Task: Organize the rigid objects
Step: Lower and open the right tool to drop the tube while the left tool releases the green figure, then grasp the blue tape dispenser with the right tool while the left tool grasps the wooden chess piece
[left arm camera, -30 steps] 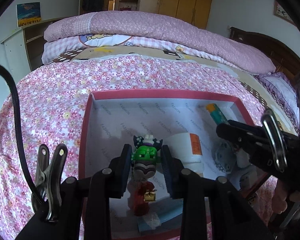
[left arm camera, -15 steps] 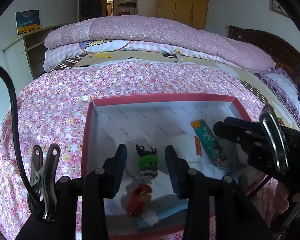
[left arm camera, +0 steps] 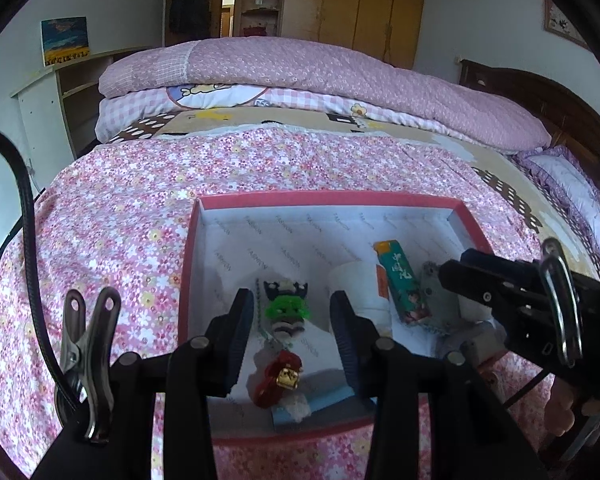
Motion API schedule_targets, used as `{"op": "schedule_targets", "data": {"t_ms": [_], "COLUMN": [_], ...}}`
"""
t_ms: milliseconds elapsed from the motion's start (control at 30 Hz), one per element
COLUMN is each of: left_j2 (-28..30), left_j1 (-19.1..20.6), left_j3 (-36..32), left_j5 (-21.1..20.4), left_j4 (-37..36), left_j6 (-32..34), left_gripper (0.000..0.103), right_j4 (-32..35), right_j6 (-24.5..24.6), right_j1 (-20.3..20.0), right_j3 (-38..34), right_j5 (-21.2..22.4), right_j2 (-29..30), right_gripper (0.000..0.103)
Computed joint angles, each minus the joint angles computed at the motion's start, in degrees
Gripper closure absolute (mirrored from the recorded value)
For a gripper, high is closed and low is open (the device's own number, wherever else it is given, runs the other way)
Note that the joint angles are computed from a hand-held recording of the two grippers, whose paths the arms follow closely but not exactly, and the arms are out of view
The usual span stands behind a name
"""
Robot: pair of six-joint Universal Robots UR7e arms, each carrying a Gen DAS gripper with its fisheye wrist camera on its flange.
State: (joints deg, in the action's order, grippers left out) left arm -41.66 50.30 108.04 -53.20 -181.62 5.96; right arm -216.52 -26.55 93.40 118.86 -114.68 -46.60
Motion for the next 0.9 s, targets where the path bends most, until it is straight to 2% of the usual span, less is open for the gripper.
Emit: {"op": "schedule_targets", "data": {"t_ms": [533,900], "left_j2": [-4.3,-6.2], "left_j1": [-2.5,-3.2], "left_j3": [6.1,10.2], "left_j5": [0.0,0.6], "left_j4": [-0.5,-1.8], "left_j6": [-3.4,-4.9], "left_gripper": [0.061,0.061], "right_j4": [-5.5,-9.4], "right_j6": [1.0,0.9], "right_j1": [1.2,-0.4], "right_j3": [8.0,12.9], "right_j5": [0.8,0.8], "right_j2": [-1.6,-1.8], "right_gripper": [0.069,0.069]}}
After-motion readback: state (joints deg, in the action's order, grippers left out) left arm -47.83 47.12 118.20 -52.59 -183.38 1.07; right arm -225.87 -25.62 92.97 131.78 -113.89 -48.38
